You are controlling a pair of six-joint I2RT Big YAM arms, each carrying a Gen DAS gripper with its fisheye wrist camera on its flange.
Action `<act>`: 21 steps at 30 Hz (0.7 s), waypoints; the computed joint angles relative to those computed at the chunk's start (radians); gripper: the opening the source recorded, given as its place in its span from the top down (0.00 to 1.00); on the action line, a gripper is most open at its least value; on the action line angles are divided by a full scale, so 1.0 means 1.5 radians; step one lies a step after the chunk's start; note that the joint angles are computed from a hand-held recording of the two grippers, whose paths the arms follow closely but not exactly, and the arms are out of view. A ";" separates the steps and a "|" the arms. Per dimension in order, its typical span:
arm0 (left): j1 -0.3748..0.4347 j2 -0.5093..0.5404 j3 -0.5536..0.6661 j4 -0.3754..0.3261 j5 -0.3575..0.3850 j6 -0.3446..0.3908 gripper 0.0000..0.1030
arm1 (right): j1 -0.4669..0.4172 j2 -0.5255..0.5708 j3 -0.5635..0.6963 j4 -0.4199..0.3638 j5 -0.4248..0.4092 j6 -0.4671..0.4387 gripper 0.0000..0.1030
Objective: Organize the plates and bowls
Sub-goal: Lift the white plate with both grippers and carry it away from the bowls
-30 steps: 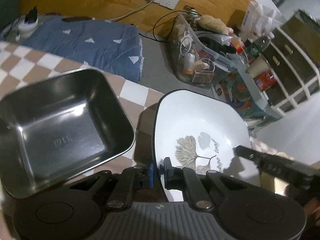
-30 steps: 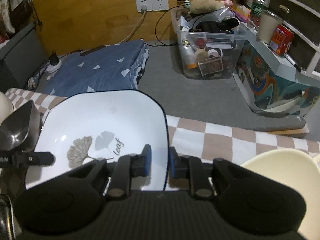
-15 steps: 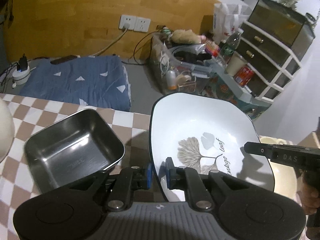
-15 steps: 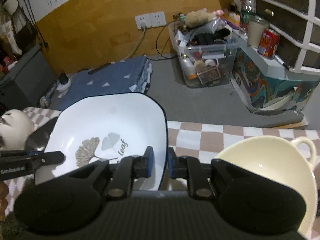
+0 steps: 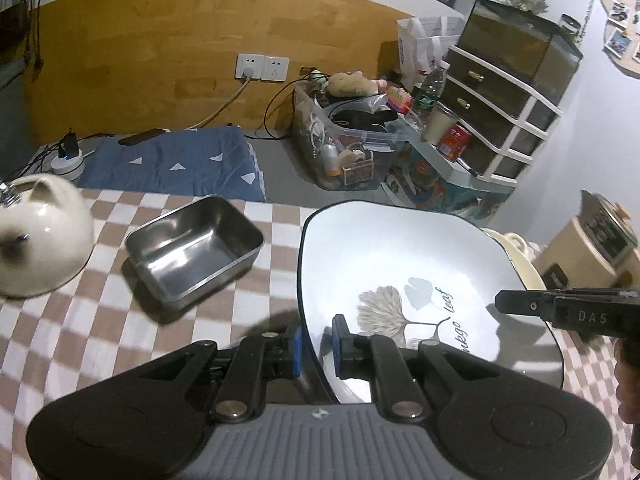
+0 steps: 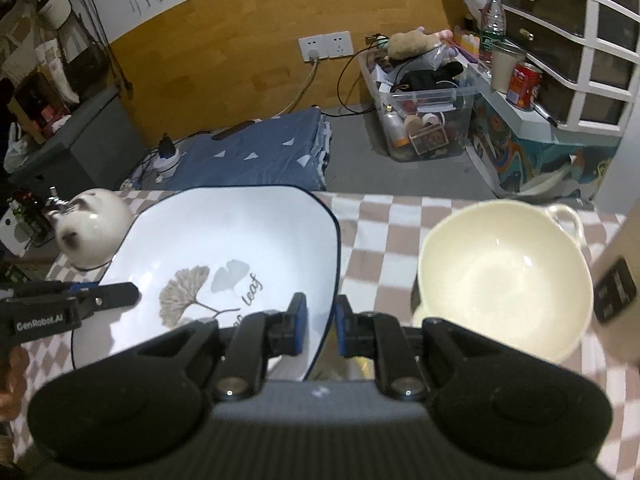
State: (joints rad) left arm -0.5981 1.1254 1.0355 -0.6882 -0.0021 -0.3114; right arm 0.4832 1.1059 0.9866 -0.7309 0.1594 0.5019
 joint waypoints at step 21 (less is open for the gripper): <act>-0.068 -0.270 -0.165 -0.133 -0.040 -0.021 0.85 | 0.258 -0.103 -0.062 -0.154 0.120 0.287 0.82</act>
State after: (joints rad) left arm -0.6995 0.7202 0.7875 -0.8883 -0.0614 -0.3433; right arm 0.8703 0.9514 0.8941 -0.9619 0.3388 0.9329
